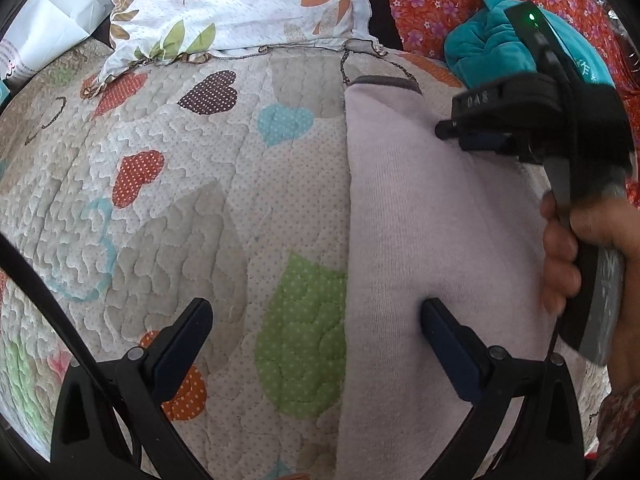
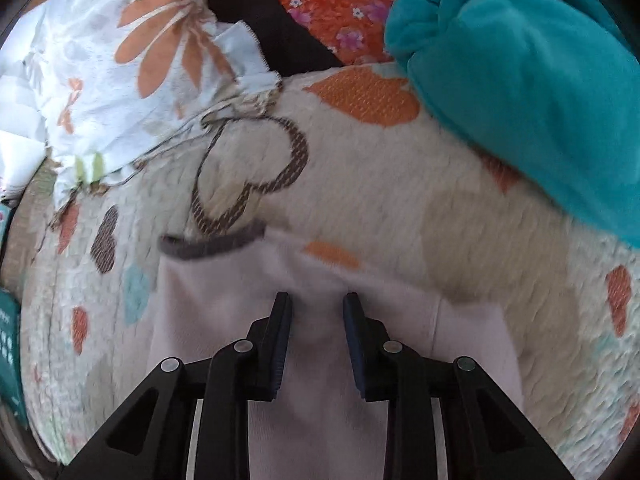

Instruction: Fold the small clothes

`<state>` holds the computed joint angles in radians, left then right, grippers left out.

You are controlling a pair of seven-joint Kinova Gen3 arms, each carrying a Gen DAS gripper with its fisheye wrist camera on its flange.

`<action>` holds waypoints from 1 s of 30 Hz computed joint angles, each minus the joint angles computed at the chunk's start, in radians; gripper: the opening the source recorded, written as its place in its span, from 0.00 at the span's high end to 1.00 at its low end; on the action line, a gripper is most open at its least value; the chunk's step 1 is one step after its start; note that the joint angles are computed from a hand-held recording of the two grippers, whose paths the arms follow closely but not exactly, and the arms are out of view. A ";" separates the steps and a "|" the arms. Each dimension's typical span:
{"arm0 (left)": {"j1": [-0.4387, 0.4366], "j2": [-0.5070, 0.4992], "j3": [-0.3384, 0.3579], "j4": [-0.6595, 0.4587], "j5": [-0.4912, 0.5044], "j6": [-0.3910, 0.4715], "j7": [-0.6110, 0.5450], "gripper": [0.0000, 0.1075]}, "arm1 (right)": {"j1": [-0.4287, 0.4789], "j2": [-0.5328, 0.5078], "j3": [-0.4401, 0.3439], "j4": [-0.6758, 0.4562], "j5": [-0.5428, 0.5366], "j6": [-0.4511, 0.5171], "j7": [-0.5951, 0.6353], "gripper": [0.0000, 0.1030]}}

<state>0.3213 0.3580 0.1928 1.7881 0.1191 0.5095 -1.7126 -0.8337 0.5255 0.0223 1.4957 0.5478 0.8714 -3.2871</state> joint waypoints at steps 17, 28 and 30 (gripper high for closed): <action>-0.005 -0.002 0.002 0.007 0.017 -0.002 0.010 0.04 | 0.015 -0.067 -0.182 0.026 -0.070 -0.063 0.205 0.71; -0.014 -0.005 0.009 0.011 0.021 -0.008 -0.003 0.04 | 0.010 0.111 0.010 -0.224 -0.122 0.093 0.307 0.69; -0.017 -0.005 0.011 0.009 0.026 -0.003 -0.007 0.04 | -0.009 0.091 0.039 -0.200 -0.102 0.075 0.250 0.69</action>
